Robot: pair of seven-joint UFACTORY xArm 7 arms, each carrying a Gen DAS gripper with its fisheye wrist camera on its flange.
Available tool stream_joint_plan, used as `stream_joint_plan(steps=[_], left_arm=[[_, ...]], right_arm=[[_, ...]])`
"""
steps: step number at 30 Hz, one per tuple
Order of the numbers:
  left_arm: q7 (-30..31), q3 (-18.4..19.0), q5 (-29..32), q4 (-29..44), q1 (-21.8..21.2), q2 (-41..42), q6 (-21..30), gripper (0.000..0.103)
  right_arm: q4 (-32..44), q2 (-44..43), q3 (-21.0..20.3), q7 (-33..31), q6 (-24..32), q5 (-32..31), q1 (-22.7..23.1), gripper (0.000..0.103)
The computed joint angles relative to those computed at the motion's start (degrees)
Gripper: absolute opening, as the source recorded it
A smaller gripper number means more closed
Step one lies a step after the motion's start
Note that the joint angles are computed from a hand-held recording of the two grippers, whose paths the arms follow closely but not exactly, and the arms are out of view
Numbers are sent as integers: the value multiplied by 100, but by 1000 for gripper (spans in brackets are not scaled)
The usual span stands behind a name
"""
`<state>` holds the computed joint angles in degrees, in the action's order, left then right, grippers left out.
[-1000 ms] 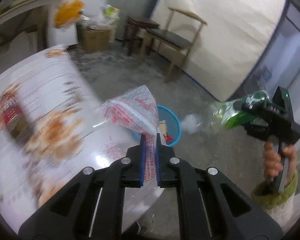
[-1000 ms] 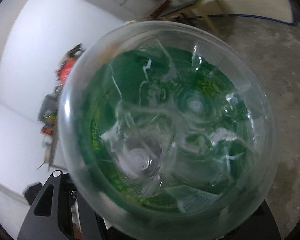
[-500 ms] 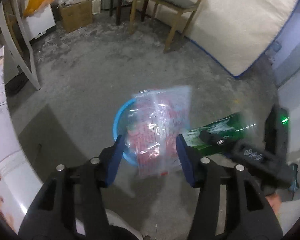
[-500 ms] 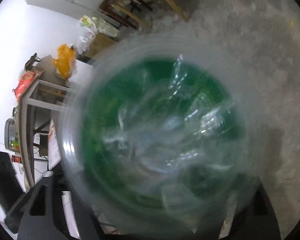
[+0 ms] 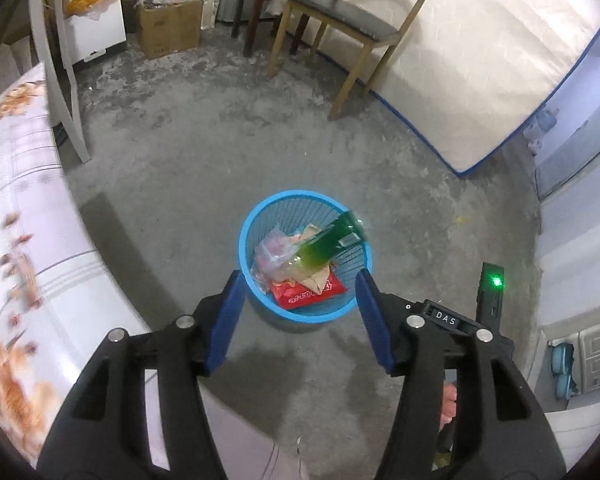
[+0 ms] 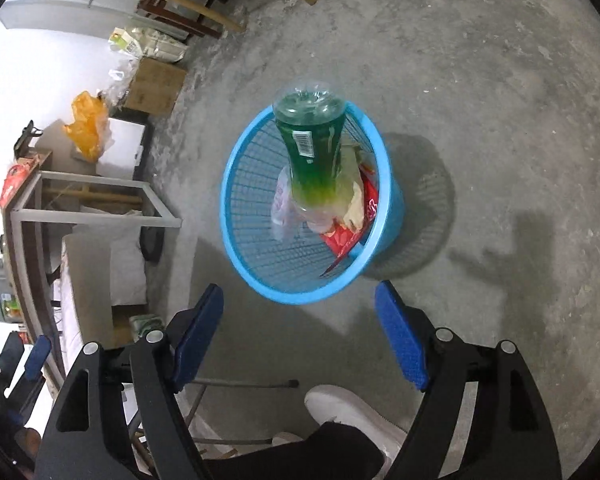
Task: Collect trash
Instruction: 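Move both tools back over the table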
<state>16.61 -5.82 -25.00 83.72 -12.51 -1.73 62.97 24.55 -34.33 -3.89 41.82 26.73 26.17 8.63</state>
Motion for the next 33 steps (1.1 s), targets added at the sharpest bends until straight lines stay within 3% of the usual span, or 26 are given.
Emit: stream_joint_plan(steps=[8,16,21,25,29,33], left_arm=[[598,668,-792,-708,358,-1333,588,70],[1098,1727,-754,-1563,1064,-2662,737,72],[1429,2300,-256,-1783,1665,-3013,84,78],[1458,2675,81,-1739,2093,-2765,-261,79],[1535,2732,327,-1781,2398,-2435,-336,79],[1622,2556,533,-1983,2636,-2274,-685,79]], right_arm=[[132,-990,411,433,690,-531,-69,78],[1483,-379,689,226,884,-753,485,80],[3059,807,973,-368,957,-958,917,84],[4562,1986,1310,-795,1245,-1238,1138,87],[6425,3489,1720,-981,1781,-1943,1413,88],[8214,4858,1742,-905,2468,-2803,2002,88]])
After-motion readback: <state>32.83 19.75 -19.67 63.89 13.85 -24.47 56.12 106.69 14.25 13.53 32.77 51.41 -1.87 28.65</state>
